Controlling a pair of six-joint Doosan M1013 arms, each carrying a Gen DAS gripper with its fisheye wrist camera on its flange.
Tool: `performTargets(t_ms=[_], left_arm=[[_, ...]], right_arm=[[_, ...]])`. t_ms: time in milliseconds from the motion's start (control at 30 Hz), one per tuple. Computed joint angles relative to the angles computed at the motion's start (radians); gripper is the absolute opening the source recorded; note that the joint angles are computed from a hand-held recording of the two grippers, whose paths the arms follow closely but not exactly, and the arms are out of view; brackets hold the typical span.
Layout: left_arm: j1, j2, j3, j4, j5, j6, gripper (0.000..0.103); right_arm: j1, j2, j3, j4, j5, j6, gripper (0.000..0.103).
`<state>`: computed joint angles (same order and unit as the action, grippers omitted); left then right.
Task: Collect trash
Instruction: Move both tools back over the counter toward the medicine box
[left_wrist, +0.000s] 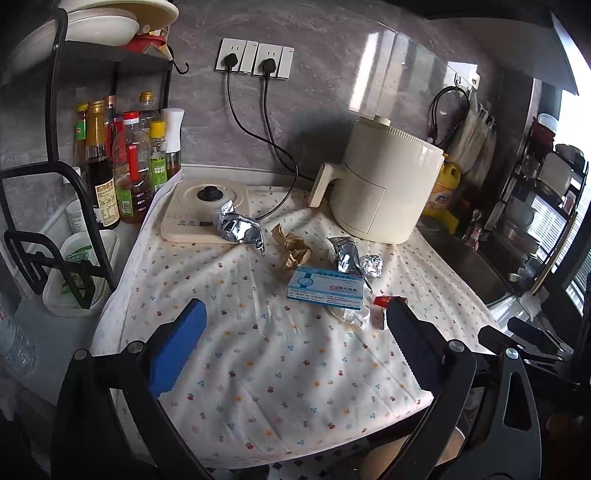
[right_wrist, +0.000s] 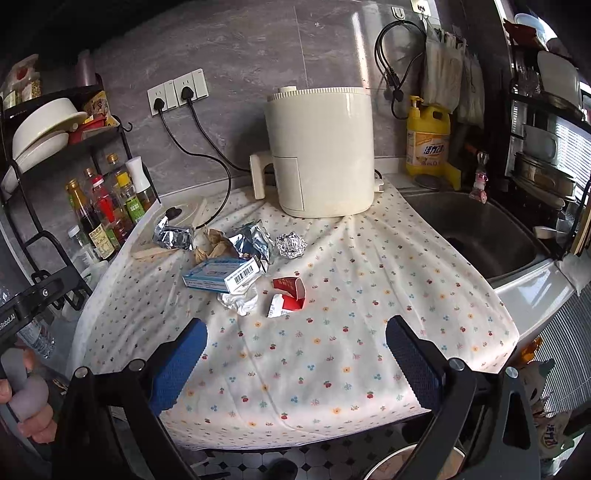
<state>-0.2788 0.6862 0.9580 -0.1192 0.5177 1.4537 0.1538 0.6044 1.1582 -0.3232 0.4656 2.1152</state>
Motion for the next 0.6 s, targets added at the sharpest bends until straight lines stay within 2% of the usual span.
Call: performTargets(t_ms=[167,333,500,600], left_arm=[[0.027,0.046,-0.069,-0.07,0.034,0.076,0.097],[0.055,0.104,-0.156,-0.16,0.087,0.185,0.097],[0.074,0.188,-0.286,-0.229,0.206,0.253,0.096],[0.08,0.247,-0.383,-0.254,0.284,0.274,0.09]], right_arm=[[0.018,0.048,-0.069,-0.077,0.033,0.067,0.095],[0.03,0.088,-0.131,-0.093,0.081,0.099,0.095],[0.034,0.124,-0.191,-0.029,0.151,0.058,0.095],[0.031,0.144,-0.223,0.034,0.192,0.011,0.094]])
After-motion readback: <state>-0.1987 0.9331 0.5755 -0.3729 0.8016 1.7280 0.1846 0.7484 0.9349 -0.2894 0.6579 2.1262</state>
